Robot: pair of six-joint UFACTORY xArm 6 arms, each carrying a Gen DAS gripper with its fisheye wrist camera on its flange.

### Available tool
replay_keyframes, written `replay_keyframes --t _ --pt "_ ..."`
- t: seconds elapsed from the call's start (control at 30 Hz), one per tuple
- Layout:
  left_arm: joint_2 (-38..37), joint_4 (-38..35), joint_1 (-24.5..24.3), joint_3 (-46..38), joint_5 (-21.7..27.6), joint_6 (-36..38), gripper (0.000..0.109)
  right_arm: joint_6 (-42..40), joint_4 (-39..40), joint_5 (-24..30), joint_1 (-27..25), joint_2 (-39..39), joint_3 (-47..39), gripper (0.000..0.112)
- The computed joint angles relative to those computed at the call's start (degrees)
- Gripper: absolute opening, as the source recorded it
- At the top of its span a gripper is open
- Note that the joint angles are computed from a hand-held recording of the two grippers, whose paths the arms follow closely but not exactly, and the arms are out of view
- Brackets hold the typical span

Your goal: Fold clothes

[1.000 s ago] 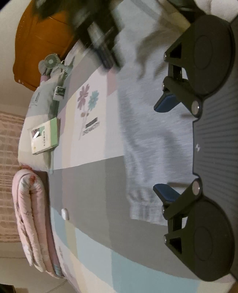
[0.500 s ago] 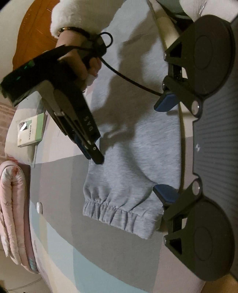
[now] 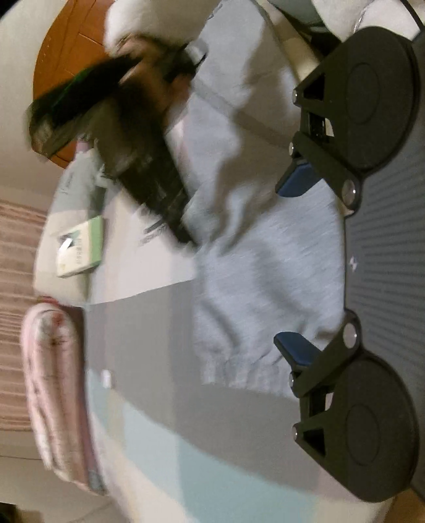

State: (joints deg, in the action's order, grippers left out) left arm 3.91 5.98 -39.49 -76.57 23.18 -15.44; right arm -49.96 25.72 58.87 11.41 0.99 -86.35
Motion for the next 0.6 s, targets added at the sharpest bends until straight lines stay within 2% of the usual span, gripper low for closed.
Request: replay_keyframes --t 0.1,0.13,0.23,0.3,0.4,0.47,0.57,0.6 --pt "3.85 1.98 1.06 -4.79 0.17 0.05 0.090 -1.30 0.19 1.82 -1.50 -6.03 7.48 0.032" --pt "5.81 0.59 1.34 -6.82 0.31 1.32 0.090 -1.77 0.29 2.10 -1.89 -7.89 9.94 0.035" --pt "12.55 -2.06 2.09 -13.97 3.27 3.06 0.090 -2.33 0.26 -1.47 -2.53 -12.66 17.54 0.038" --pt "15.62 2.69 2.36 -17.29 7.16 -0.51 0.089 -2.67 0.26 -3.67 -3.00 -15.72 22.30 0.045" --pt "16.16 10.08 1.83 -17.78 8.74 -3.90 0.089 -2.56 -0.52 -2.14 -6.21 -20.54 26.23 0.052" --pt "16.50 12.92 1.18 -18.78 10.78 -4.29 0.089 -2.41 -1.21 -1.32 -8.18 -23.67 28.52 0.053" --pt "17.55 15.81 0.08 -22.75 16.40 -6.56 0.089 0.00 -2.10 -0.97 -10.92 -27.68 30.65 0.053" --pt "17.14 16.70 -0.54 -22.99 16.70 -7.07 0.089 1.10 -2.33 -0.88 -11.91 -28.84 31.11 0.053"
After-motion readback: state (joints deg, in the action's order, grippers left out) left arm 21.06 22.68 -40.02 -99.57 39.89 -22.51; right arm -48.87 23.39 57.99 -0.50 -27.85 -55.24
